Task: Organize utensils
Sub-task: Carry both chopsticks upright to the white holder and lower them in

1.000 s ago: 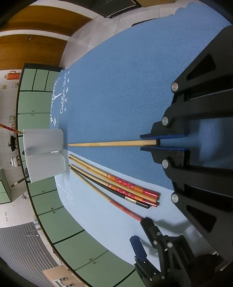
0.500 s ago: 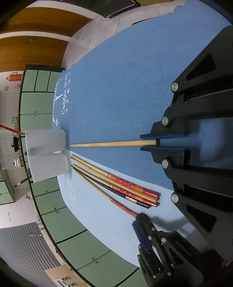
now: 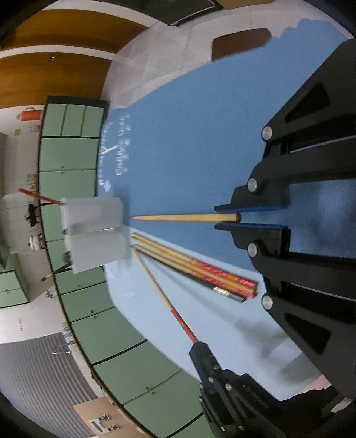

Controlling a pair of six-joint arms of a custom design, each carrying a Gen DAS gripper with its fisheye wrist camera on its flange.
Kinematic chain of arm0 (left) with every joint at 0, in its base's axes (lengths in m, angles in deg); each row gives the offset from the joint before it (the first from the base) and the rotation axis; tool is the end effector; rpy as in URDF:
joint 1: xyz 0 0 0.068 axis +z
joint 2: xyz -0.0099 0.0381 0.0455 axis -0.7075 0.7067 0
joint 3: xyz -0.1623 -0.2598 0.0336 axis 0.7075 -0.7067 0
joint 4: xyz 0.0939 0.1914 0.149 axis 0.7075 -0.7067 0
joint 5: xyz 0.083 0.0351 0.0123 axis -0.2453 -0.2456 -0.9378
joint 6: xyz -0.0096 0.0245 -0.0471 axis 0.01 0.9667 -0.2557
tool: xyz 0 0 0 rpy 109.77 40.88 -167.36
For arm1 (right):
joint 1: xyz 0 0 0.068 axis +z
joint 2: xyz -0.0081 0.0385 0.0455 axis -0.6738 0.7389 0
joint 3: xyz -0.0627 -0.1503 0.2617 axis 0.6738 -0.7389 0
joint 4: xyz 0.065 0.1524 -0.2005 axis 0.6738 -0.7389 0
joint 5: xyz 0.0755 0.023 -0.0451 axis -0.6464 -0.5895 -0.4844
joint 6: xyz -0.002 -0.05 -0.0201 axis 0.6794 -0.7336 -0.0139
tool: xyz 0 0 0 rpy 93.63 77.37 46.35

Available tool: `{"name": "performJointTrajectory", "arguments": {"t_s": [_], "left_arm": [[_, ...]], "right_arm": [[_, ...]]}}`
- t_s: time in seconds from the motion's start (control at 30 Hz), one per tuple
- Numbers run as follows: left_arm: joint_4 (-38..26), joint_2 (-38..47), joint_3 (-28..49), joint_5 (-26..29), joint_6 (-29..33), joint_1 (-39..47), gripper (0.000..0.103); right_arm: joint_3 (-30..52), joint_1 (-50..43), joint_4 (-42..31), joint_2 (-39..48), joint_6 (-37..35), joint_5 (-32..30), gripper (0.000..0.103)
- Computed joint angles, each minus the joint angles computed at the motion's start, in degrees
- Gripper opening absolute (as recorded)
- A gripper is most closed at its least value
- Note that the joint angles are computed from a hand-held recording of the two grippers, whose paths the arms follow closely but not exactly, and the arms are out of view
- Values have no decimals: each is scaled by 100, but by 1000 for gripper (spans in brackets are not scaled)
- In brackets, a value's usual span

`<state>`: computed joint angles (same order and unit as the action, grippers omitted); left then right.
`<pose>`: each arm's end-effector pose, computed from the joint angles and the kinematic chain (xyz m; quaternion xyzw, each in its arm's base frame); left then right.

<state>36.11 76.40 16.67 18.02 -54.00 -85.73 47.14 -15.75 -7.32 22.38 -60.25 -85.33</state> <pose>0.2292 -0.1775 0.2385 0.0747 0.9000 -0.0271 0.4286 0.2543 0.1248 0.2173 -0.0930 0.9140 0.1064 0.3804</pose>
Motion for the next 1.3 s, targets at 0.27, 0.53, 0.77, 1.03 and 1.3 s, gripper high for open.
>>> {"name": "performJointTrajectory", "arguments": {"t_s": [0.27,0.53,0.77,1.03,1.3], "left_arm": [[-164,-447,538,-30,451,140,6],[-197,-365,1174,299,797,453,6],[-280,-308,1629,660,948,700,6],[-386,-303,2004,774,1137,766,6],[-429,-146,2631,985,1389,916,6]], "right_arm": [[638,-256,-641,-572,-228,-249,6],[1650,-584,-1211,-603,-328,-701,6],[2651,-716,-1803,-265,-565,-989,6],[3530,-828,-2310,97,-893,-1386,6],[4607,-978,-2632,529,-1071,-1723,6]]}}
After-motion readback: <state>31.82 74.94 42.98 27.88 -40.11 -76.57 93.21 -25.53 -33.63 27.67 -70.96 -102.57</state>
